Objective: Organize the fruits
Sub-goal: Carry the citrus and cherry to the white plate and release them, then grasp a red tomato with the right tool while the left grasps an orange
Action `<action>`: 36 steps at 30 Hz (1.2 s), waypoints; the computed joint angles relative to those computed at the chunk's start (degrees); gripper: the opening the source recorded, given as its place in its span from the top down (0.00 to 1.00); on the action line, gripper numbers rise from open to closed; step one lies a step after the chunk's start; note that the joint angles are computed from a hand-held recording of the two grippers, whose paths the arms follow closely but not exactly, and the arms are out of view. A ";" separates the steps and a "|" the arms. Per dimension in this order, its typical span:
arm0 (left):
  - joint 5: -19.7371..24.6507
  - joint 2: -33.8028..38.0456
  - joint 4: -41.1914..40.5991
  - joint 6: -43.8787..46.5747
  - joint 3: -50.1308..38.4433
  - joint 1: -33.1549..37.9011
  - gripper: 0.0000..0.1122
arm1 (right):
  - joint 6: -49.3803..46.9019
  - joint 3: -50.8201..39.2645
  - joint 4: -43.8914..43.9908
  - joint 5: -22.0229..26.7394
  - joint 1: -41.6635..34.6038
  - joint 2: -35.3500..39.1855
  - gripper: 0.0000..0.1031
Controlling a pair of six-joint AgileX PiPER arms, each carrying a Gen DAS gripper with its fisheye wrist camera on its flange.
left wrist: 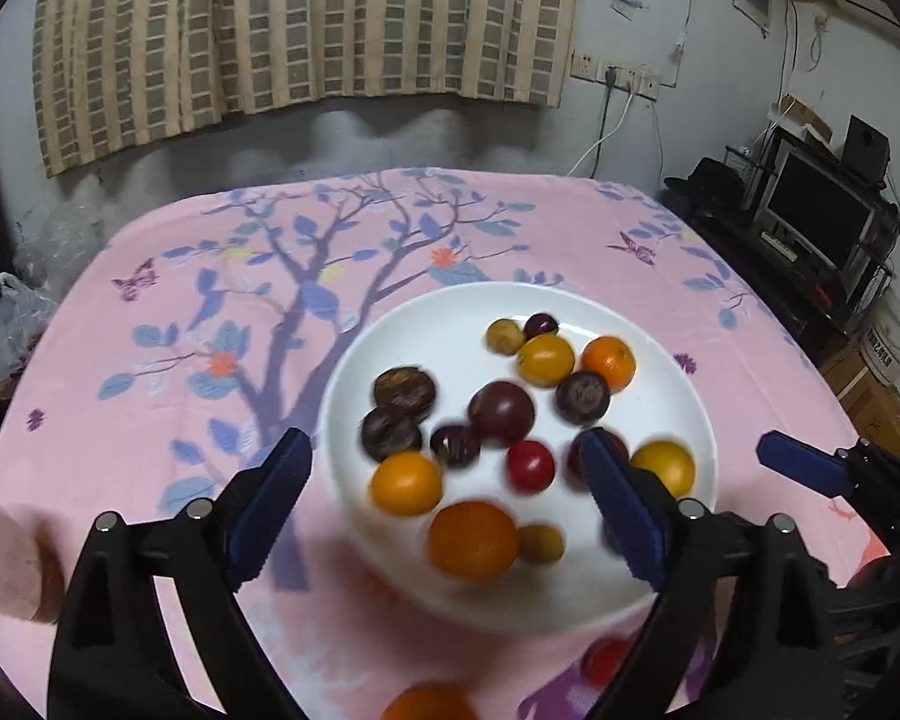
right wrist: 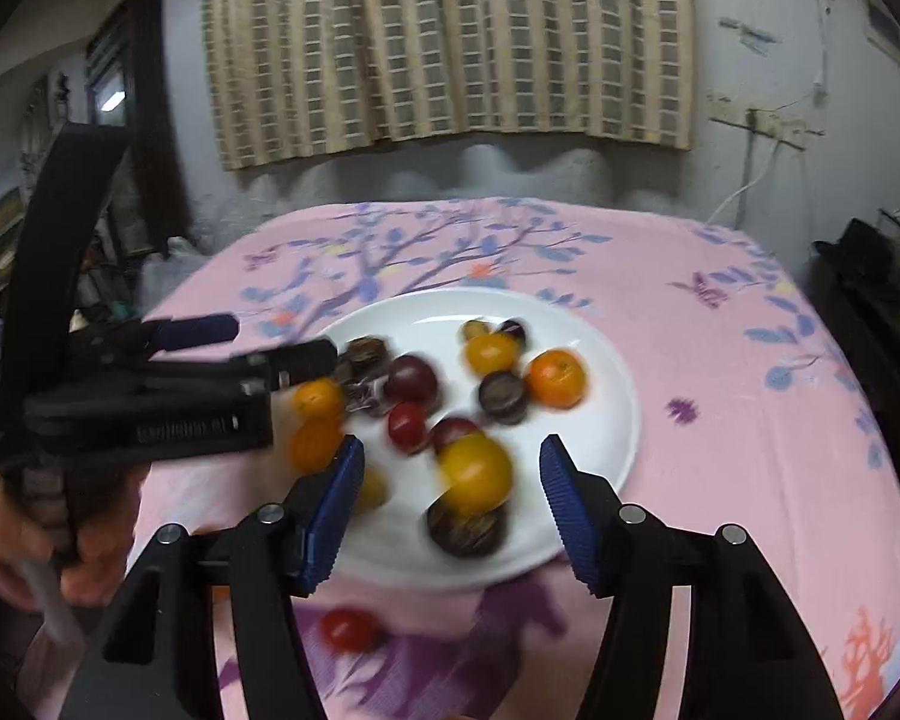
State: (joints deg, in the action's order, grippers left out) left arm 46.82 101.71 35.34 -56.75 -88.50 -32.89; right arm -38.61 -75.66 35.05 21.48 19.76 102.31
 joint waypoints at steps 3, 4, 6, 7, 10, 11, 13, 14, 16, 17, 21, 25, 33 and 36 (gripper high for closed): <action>1.52 -6.07 0.30 -5.46 7.77 -1.09 0.17 | 1.05 5.43 -1.82 -1.06 1.72 -3.05 0.40; 1.23 -8.37 -0.30 -6.88 10.91 -1.47 0.17 | 3.05 6.51 -3.93 -0.46 2.53 -3.36 0.40; -0.12 -13.93 -0.40 -11.15 18.52 -2.81 0.17 | 5.54 8.37 -6.47 -0.34 3.95 -3.75 0.40; -0.80 -17.15 1.21 -15.75 23.04 -4.20 0.16 | 7.94 9.44 -8.78 -0.73 5.00 -4.00 0.40; 0.76 -21.88 7.18 -28.28 31.16 -9.17 0.14 | 16.12 11.29 -15.49 -1.26 7.64 -4.16 0.40; 3.17 -21.93 9.05 -31.87 32.49 -11.13 0.14 | 18.22 11.72 -16.92 -1.51 8.27 -4.11 0.40; 5.70 -21.22 10.99 -35.82 34.28 -13.36 0.14 | 24.58 12.62 -22.09 -2.91 9.75 -3.84 0.40; 6.70 -20.52 10.08 -35.24 34.05 -13.43 0.14 | 28.37 12.80 -25.45 -3.43 10.39 -3.63 0.40; 7.06 -19.56 7.84 -31.67 32.77 -12.64 0.14 | 35.38 12.63 -31.48 -3.46 11.31 -2.91 0.40; 7.04 -19.93 7.66 -31.35 32.85 -12.65 0.14 | 37.09 12.47 -32.95 -3.42 11.48 -2.47 0.40; 9.75 -21.07 10.68 -34.99 33.35 -14.69 0.14 | 41.46 11.54 -36.51 -3.19 11.94 -0.90 0.40; 8.54 -22.03 9.15 -34.51 33.84 -13.51 0.14 | 41.07 9.80 -35.83 -1.99 11.95 1.06 0.42; 8.11 -20.16 9.19 -33.81 33.50 -13.43 0.14 | 44.20 11.19 -38.41 -3.33 11.79 0.21 0.71; 4.49 -18.18 9.85 -32.31 33.29 -13.86 0.14 | 38.42 13.89 -32.03 -5.99 10.66 -3.99 0.71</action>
